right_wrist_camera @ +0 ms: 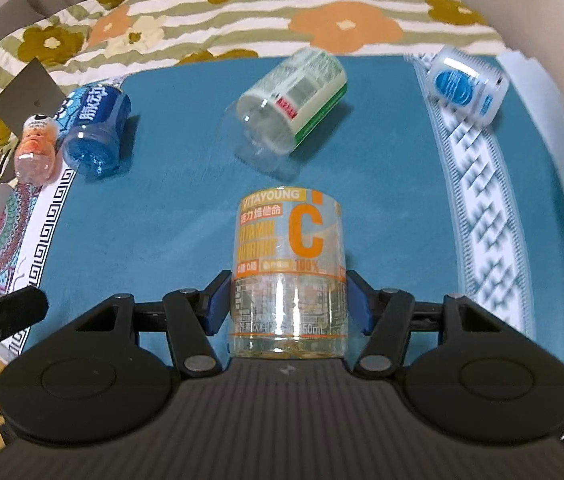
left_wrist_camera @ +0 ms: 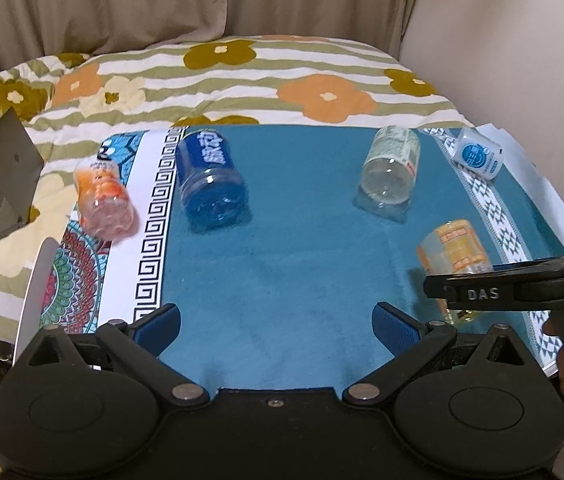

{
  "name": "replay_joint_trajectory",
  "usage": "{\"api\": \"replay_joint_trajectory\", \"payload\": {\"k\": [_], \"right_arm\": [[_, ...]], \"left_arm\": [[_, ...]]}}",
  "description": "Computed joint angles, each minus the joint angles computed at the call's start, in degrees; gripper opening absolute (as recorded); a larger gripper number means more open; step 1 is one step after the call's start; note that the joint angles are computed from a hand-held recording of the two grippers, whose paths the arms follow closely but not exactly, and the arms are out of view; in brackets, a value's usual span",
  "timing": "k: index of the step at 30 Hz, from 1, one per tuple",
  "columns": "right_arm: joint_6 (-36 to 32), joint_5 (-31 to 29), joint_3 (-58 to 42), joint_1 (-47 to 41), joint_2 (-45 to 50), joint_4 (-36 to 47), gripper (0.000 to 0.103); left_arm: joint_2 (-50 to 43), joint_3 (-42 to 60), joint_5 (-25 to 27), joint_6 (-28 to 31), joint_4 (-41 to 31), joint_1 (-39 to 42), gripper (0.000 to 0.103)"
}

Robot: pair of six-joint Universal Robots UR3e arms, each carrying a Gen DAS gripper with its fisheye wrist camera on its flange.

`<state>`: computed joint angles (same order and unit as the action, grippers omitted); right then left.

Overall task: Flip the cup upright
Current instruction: 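Lift the cup with the right gripper and carry it toward the left gripper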

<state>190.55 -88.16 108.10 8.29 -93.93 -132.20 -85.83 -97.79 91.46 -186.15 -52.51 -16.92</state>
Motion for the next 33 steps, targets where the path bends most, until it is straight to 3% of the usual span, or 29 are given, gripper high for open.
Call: {"api": "replay_joint_trajectory", "payload": {"k": [7, 13, 18, 22, 33], "right_arm": [[4.88, -3.36, -2.09, 4.95, 6.57, -3.75, 0.075], [6.93, -5.63, -2.29, 7.02, 7.9, -4.8, 0.075], [8.12, -4.29, -2.45, 6.49, 8.05, -4.18, 0.084], [9.22, -3.69, -2.11, 6.27, 7.38, -4.38, 0.099], [7.12, -0.78, -1.53, 3.82, 4.45, -3.36, 0.099]], "left_arm": [[1.43, -2.16, -3.48, 0.61, -0.16, 4.48, 0.103], [1.5, -2.16, -3.5, 1.16, -0.95, 5.54, 0.103], [2.68, -2.82, -3.72, 0.55, -1.89, 6.03, 0.103], [3.31, -2.67, -3.76, 0.0, -2.56, 6.48, 0.103], [3.72, -0.45, -1.39, -3.02, -3.27, 4.29, 0.103]]}}
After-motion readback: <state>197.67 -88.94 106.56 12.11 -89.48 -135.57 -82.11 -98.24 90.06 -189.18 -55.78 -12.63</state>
